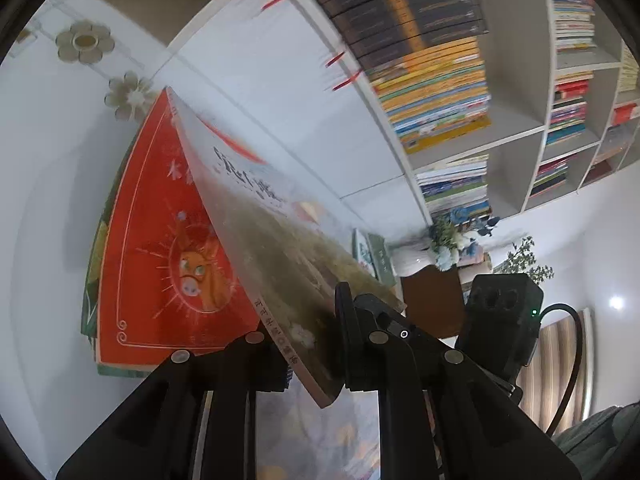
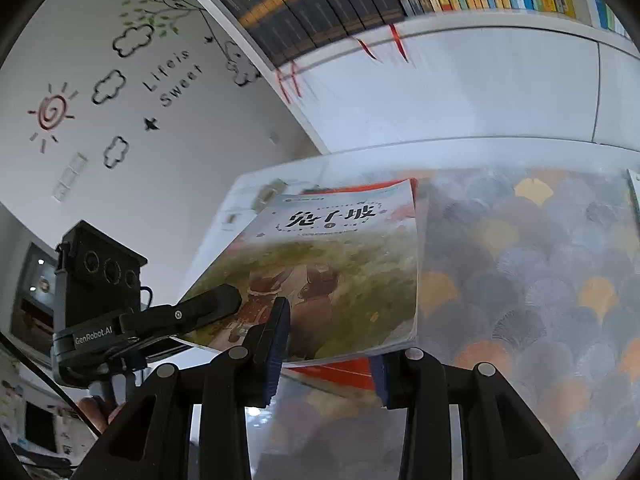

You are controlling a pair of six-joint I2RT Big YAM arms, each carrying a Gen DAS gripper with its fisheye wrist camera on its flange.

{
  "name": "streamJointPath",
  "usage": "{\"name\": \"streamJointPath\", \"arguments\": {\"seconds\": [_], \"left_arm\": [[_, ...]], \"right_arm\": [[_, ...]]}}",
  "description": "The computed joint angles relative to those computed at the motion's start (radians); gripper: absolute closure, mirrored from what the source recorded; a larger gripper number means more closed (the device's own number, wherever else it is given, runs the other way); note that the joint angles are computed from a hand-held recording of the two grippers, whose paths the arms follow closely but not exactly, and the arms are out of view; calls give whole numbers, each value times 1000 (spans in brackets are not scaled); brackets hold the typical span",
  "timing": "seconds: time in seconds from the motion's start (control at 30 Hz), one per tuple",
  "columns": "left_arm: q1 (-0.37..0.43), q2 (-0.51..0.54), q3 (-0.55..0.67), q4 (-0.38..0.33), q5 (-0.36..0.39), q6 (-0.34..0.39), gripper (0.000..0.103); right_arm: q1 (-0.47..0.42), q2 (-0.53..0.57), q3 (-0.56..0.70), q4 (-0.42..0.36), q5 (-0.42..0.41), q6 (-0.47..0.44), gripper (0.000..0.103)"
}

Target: Organize books

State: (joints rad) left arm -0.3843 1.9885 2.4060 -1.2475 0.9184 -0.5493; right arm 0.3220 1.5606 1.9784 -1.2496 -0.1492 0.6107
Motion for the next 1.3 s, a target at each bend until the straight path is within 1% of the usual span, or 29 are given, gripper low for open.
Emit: {"name": "streamJointPath", "arguments": {"seconds": [0.1, 0.17, 0.2, 0.27, 0.33, 0.4, 0.5, 0.6, 0.73, 0.87, 0.93, 1.03, 1.07, 1.13, 1.2, 1.23, 1.27, 1.3], "left_arm": [[12, -7, -60, 26, 35, -17, 90], [20, -25, -110, 58, 29, -40, 90], [26, -36, -140, 73, 29, -53, 90], [38, -60, -198, 108, 24, -79, 90], [50, -84, -252, 144, 19, -107, 90], [61, -102, -293, 164, 7, -121, 90], [74, -130, -354, 199, -8, -151, 89], [84, -150, -393, 214, -24, -167, 89], [91, -163, -404, 201, -50, -159, 89], [94, -180, -420, 196, -75, -164, 89], [94, -188, -413, 161, -105, -138, 89], [100, -213, -407, 101, -163, -90, 89], [100, -221, -402, 83, -186, -74, 86], [99, -241, -393, 64, -217, -51, 86], [91, -257, -376, 50, -246, -35, 85], [85, -263, -360, 37, -266, -24, 80], [76, -266, -343, 25, -285, -14, 79], [61, -261, -306, -6, -311, 9, 79]], "right_arm": [[15, 2, -17, -4, 30, -1, 68], [26, 11, -18, -16, 24, 4, 68], [29, 20, -15, -27, 7, 20, 68], [33, 29, -22, -25, -25, 43, 68], [43, 33, -30, -22, -23, 39, 68], [50, 44, -28, -35, -19, 25, 68], [50, 51, -37, -34, -41, 32, 68], [52, 58, -33, -36, -48, 26, 68], [56, 61, -34, -32, -67, 32, 68], [41, 61, -59, -31, -149, 102, 68], [41, 50, -76, -27, -173, 118, 68], [59, 44, -75, -49, -189, 116, 68], [66, 41, -76, -52, -194, 119, 68], [83, 28, -77, -56, -204, 122, 68], [101, 9, -75, -63, -191, 115, 68], [107, -3, -77, -65, -181, 112, 68], [114, -24, -83, -67, -167, 109, 68], [117, -36, -87, -70, -155, 106, 67]]}}
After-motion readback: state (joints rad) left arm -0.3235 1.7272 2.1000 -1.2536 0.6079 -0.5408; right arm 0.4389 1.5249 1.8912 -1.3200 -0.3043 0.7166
